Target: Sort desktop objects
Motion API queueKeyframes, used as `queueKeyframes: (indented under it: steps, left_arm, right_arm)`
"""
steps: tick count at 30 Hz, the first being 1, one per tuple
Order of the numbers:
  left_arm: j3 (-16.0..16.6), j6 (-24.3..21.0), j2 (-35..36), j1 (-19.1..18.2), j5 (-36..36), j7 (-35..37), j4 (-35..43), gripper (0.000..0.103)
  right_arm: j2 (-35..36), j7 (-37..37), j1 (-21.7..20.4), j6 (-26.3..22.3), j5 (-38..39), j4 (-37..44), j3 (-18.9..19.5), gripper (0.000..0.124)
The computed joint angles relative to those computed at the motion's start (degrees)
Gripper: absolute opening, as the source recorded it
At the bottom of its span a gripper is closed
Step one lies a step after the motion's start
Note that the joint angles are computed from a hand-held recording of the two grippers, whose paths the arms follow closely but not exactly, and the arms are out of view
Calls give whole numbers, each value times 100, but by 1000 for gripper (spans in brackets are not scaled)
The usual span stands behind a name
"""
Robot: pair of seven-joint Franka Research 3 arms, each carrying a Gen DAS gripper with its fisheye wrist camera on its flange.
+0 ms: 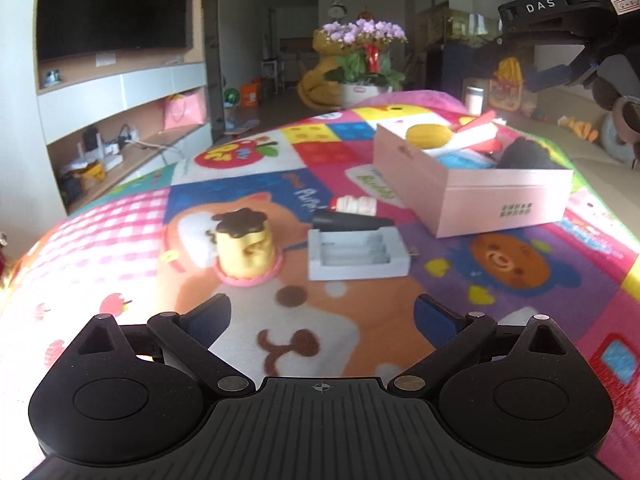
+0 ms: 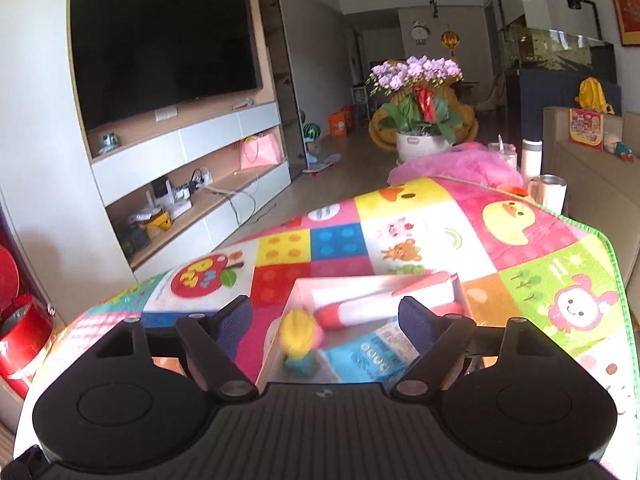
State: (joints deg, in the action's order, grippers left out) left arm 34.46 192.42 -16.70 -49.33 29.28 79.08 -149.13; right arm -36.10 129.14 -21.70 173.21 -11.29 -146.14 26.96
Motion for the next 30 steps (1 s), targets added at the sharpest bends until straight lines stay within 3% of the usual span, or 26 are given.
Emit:
queueKeyframes:
  steps: [1,2,5,6,8,10,14,16,20,24,30]
  left_arm:
    - [-329,32,48,342,-69,16,-25,101]
    - [-458,0,59,483,-56,-37,-19,102]
    - [-2,-99,-25,48,-39,-76,-9,102]
    - [-3,-87,-27,43,-104,-37,-18,102]
    - [-17,-70,-42,48,-185,16,-48,102]
    - [-121,-25,-25,140,-233,46,-70,102]
    - [-309,103,12,371,-98,-124,-104,102]
    - [-257,105,23,354,31,-275,-87,103]
    - [-15,26,-4,157,171,-490,-48,103]
    - [186,-4,-45,-38,91,-487,-52,103]
    - [239,-39,-87,-124,-106,-299,-75,103]
  right_arm:
    - [30,-54,68,-51,-23,-1,16,81]
    - [84,-134,146,-81,-68,-2,22,81]
    - [271,-308,296,-62,-248,38,140,78]
    - [418,-432,419,-76,-287,131,103,76]
    - [782,-758,934,-164,-209,337,-192,58]
    - [1196,-1000,1466,-330,2,625,-552,53]
    - [2010,-957,1928,-675,62,1313,-852,53]
    - [2420,-762,1992,-880,-102,1664,-907,53]
    - [3086,197,1855,-1441,-1455,2333,-721,46]
    - [3473,329,2121,-1892,-2089,2735,-876,44]
    - [3492,-229,2576,-2243,-1813,2677,-1248,37]
